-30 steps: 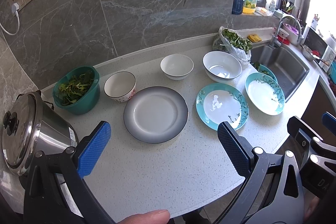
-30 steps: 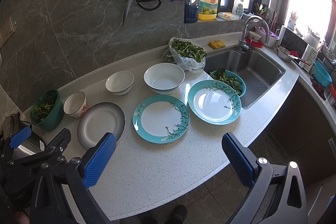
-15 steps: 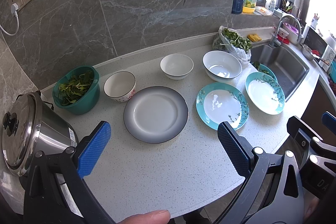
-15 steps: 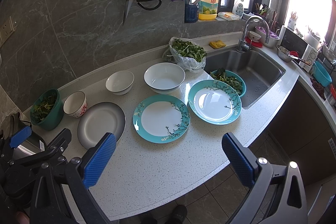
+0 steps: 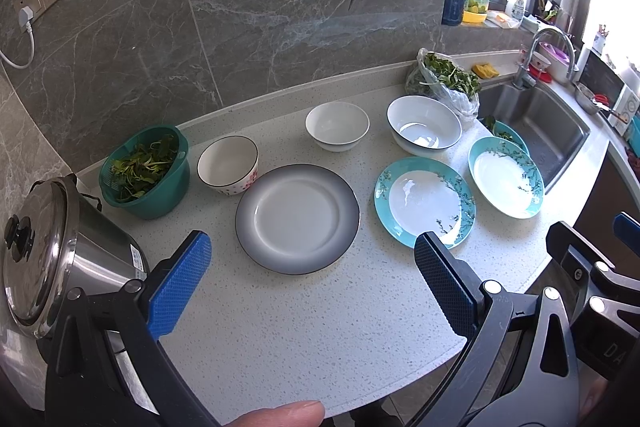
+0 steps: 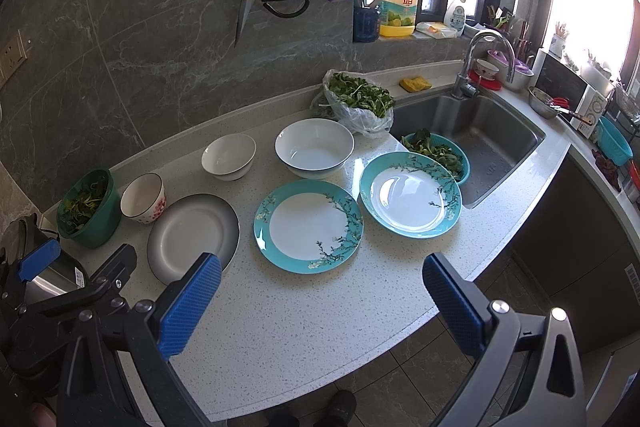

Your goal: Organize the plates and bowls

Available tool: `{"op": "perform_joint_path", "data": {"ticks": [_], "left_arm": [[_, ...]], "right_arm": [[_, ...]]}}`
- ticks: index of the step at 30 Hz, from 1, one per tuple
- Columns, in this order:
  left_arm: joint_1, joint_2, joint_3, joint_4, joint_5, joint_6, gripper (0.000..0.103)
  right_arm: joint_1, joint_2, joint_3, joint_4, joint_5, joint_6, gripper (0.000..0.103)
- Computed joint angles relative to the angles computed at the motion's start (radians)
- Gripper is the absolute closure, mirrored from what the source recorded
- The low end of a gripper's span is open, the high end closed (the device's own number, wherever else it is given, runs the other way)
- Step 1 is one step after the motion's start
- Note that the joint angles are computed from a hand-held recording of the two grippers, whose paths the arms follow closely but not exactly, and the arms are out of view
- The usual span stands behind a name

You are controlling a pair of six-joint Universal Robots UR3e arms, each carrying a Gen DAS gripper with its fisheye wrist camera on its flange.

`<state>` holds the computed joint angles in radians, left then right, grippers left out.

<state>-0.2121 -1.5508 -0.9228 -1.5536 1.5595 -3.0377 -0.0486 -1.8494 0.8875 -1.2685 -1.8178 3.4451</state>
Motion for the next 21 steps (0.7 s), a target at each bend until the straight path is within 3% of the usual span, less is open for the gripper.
{"op": "perform_joint_path", "data": {"ticks": [21], "left_arm": [[0.001, 0.0, -0.031, 0.023, 0.01, -0.005, 0.0]], "right_arm": [[0.0, -0.003, 0.009, -0.001, 0.01, -0.005, 0.0]]}}
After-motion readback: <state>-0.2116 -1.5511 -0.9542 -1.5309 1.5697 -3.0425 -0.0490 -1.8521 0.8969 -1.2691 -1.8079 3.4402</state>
